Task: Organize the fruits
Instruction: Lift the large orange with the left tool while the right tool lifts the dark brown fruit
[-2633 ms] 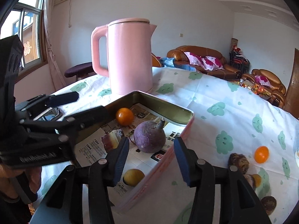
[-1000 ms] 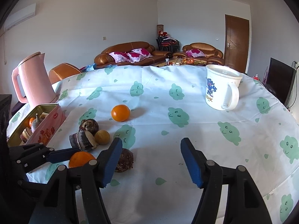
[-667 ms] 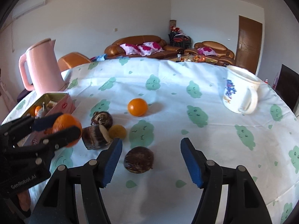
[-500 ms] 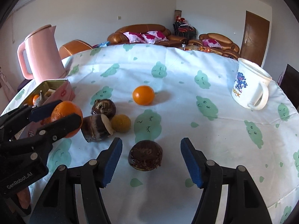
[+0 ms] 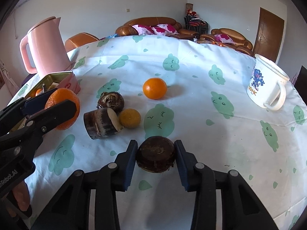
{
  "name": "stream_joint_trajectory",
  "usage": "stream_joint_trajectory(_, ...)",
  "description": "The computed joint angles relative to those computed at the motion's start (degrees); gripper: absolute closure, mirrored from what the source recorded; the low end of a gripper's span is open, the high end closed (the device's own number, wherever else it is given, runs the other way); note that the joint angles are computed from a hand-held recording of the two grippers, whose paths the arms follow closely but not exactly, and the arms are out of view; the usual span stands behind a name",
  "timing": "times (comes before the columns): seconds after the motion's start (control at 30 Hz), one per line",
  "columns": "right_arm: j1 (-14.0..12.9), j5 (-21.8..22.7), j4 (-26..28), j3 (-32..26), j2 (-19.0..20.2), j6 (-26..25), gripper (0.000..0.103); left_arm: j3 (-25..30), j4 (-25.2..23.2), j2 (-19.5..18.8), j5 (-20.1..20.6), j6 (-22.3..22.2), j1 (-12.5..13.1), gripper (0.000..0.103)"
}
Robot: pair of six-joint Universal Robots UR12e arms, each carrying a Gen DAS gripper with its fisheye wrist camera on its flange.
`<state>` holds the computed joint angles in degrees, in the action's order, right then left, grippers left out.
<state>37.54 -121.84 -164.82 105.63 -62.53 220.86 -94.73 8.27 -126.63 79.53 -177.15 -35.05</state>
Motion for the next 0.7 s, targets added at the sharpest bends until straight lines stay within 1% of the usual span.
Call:
stream_joint_trajectory(0.1,0.19,-0.61,-1.20,0.18,0.02,-0.28,0.062,-0.04,0.11,0.02,0.28,-0.03,0.01,0.054)
stream_joint_trajectory(0.33,1.05,-2.93,-6.25,0.77,0.33,-2.41,0.062,-0.27,1.17,-0.01,0.98,0.00,-0.11,0.054)
stream_joint_trajectory(0.7,2.29,-6.56,-12.83,1.35,0.91,-6.17,0.062,-0.55,1.93,0.13,0.85,0.00,-0.08,0.054)
